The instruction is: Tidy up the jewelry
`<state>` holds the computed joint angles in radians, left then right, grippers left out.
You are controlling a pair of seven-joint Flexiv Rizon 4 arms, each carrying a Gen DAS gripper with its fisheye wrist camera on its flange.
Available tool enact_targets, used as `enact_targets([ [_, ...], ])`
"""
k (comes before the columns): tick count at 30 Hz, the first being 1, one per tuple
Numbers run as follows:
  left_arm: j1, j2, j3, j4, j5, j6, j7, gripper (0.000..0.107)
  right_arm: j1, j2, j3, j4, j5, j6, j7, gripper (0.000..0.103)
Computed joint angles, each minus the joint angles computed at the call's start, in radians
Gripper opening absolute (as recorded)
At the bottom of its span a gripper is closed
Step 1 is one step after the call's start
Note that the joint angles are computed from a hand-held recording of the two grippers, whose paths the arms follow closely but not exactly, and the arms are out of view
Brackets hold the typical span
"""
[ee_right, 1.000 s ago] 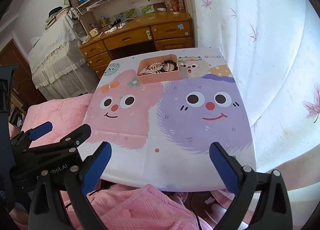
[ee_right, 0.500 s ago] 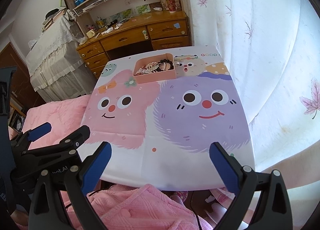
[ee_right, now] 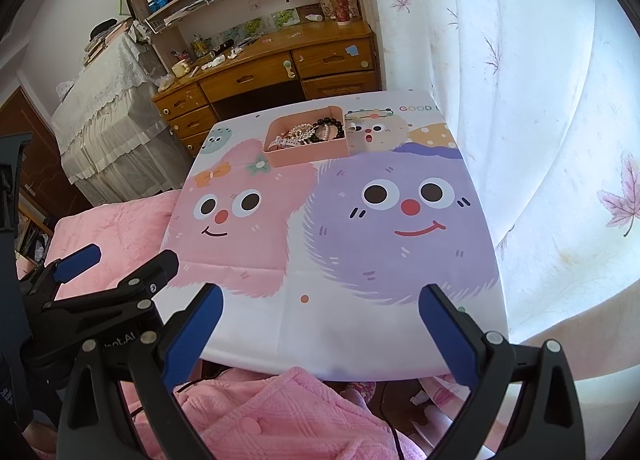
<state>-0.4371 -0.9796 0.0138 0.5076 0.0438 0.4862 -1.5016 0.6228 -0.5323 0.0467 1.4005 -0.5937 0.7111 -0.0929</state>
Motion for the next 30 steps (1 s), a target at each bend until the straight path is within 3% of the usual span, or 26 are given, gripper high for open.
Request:
enact_targets([
  [19,-0.013,-0.041,0.008,-0.091,0.004,-0.051,0.018,0.102,-0.016,0.032,0.007,0.044,-0.005,0.015,0.029,0.099],
  [30,-0.002,-0.030,0.001,-0.059,-0.002,-0.028,0.022,0.102,-0.015,0.033,0.007,0.046,-0.006,0.013,0.033,0.099],
])
